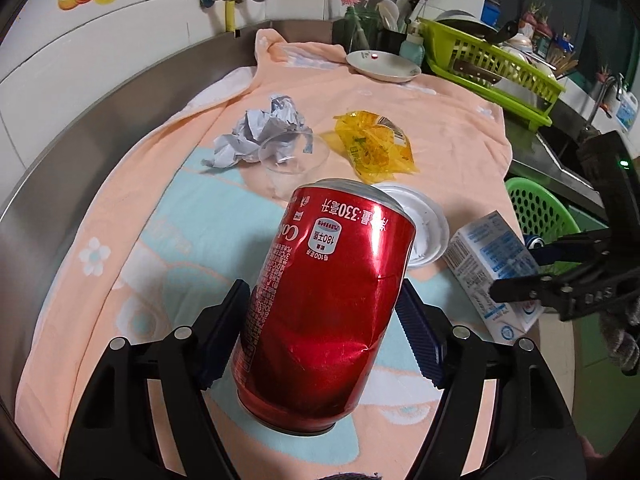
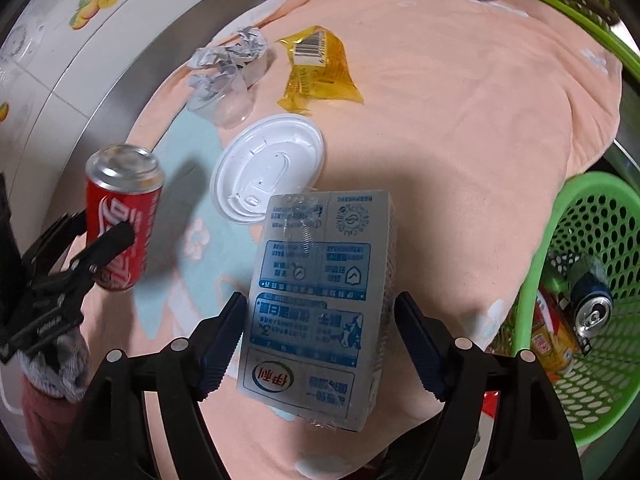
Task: Collect trash
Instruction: 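Lift the red cola can with the left tool while the right tool lifts the milk carton, then carry the milk carton over the green basket and open the right tool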
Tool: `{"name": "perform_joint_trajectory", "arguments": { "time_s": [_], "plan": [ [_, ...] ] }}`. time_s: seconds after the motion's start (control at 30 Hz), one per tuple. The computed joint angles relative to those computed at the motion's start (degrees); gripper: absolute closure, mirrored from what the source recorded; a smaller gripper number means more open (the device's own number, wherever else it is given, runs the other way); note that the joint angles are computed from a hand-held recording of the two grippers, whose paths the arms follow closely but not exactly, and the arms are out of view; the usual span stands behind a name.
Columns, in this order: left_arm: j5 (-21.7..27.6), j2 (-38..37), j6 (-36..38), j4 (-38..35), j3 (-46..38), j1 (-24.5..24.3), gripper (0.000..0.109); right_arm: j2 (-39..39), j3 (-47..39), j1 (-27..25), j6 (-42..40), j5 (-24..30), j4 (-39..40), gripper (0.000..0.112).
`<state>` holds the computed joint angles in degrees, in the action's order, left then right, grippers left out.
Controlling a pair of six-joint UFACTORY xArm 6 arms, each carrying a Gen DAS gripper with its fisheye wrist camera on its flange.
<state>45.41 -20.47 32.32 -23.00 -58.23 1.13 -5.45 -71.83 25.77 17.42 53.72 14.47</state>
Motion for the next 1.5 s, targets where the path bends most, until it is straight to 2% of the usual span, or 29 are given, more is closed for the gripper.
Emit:
{"name": "perform_joint_trajectory", "arguments": {
  "time_s": [0.2, 0.73, 0.97, 1.1, 1.17, 1.33, 1.5],
  "plan": [
    [-0.3, -2.3, -0.9, 0.4, 1.4, -0.1, 0.036, -0.9, 0.7, 1.1, 1.8, -1.9, -3.4, 0.043],
    [0.1, -7.0, -3.2, -1.3, 2.6, -4.7, 0.037, -13.3, 10.9, -3.7, -3.1, -7.5, 4.9, 0.044],
    [0.5, -7.2, -4.6, -2.2, 1.7, -8.9, 0.037, -21.5, 16.9, -11.1, -4.2, -5.5, 3.8, 0.044],
    [-0.3, -6.8, -5.9, -2.0, 1.3, -12.9, 0.037, -25.6, 21.2, -17.9, -6.3, -3.6, 3.4, 0.044],
    [-1.1, -6.3, -6.9, -1.7, 0.9, -15.6, 0.037, -26.8, 23.5, -21.6, -8.4, -2.8, 3.1, 0.044],
    [-2.6, -4.2, -9.5, -1.5, -0.3, -21.1, 0.037, -27.6, 27.9, -27.2, -11.3, -2.2, 3.2, 0.044],
    [-3.6, -0.7, -12.8, 1.0, -2.1, -26.0, 0.037, -27.9, 32.3, -31.0, -10.9, -5.1, 1.3, 0.044]
  ]
}}
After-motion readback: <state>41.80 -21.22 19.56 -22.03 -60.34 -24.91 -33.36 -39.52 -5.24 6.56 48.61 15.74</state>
